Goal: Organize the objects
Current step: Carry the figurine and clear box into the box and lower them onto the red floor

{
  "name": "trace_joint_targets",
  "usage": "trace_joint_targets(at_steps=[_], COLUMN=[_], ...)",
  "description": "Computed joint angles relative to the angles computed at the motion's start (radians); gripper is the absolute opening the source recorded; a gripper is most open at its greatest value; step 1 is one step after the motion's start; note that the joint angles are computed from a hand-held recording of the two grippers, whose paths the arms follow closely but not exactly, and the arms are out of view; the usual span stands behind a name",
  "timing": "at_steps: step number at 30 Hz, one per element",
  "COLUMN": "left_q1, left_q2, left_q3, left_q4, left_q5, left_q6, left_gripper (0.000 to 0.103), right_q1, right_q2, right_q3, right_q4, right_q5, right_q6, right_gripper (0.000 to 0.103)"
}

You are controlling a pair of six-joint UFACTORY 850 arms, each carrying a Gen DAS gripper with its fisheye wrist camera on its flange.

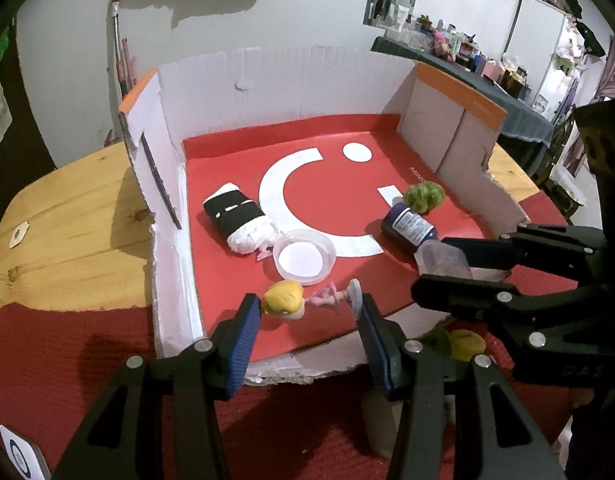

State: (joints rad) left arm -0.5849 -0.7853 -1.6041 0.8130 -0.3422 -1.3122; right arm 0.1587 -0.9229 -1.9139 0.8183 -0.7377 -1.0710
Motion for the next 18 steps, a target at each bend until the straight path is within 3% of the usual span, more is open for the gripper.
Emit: trace_joint_targets(at_steps=[18], left_q1=[0.006], left_q2=[-0.026], left_q3=[-0.038], left_q4=[-0.027], left_q5=[-0.027], left_q6=[0.035], left_gripper=[0.052], right_q1=[0.006], right_q2=[-0.076], right_q3=[-0.113], right_q4=[-0.101], right_q5=[-0.028], right_q6=[0.108], right_gripper=[0.041])
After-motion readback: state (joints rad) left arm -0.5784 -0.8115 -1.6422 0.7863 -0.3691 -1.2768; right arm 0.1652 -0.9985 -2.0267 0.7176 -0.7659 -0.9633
